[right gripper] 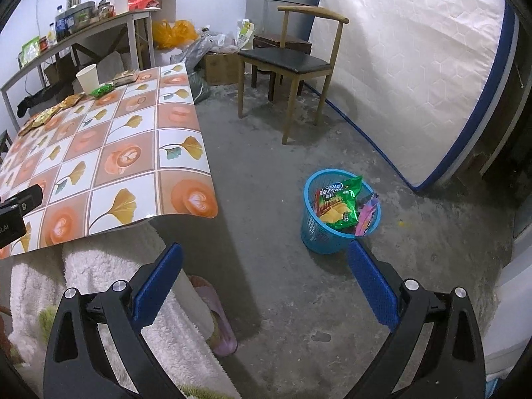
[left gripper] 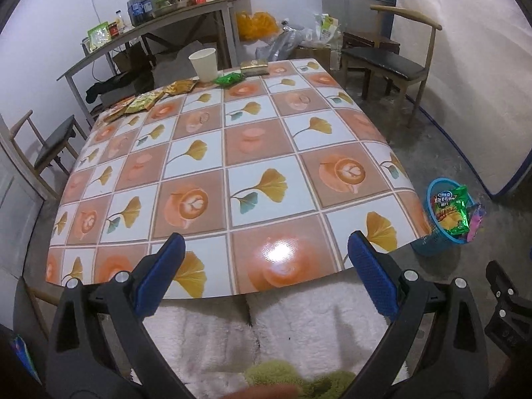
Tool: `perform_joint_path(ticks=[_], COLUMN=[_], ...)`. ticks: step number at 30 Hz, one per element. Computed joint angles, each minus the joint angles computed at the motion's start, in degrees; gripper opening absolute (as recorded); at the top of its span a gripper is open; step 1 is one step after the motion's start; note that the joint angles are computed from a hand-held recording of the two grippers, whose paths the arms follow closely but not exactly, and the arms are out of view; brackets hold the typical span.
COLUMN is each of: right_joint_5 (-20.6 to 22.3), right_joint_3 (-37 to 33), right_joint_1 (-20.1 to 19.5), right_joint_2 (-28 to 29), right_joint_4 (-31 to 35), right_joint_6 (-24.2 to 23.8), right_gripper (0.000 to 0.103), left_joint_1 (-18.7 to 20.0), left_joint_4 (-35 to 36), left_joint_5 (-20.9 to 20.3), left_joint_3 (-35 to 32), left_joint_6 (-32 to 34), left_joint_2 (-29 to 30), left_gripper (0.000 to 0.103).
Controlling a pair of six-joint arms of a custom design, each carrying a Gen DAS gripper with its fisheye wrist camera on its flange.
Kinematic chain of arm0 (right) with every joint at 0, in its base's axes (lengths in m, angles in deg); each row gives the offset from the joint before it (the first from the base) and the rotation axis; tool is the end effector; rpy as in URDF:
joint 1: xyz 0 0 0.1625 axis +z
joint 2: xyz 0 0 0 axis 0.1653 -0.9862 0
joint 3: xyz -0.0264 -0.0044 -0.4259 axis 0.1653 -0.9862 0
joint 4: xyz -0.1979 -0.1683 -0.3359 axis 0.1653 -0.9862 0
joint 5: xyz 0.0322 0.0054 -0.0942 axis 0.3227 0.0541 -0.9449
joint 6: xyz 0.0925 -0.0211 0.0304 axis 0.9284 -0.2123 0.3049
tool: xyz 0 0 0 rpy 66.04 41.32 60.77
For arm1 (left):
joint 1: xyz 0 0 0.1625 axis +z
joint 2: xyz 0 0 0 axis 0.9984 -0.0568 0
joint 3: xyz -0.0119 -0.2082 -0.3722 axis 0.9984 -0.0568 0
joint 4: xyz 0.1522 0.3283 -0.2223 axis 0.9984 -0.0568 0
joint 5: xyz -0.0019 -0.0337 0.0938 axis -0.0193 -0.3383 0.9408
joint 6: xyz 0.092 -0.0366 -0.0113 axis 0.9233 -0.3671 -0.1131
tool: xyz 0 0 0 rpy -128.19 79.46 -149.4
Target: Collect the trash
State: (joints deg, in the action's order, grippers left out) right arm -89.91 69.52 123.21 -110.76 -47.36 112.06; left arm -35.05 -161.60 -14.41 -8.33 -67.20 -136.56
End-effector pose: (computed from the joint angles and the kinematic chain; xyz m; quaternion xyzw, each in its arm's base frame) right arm 0.6122 -0.6033 0.1640 -0.0301 -0.8184 0.3456 0.4582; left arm -0.2142 -0.6196 0.5399 0.1903 0.8550 -0.2882 0.3870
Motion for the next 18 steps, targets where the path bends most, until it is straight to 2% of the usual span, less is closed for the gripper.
perform_joint_path(ticks=[18], right_joint_5=[-0.45], right_joint_3=[-0.2], right_joint_1=[0.15], right_joint_2=[-0.2], right_joint_4=[1.65], right_joint_6=[1.01], right_gripper=[0.096], left_joint_1=[-0.34], left_joint_4=[1.05], left_joint_5=[0.1], left_joint_3=[-0.11], left_joint_6=[-0.51], left_joint_2=[-0.28], left_gripper=[0.094])
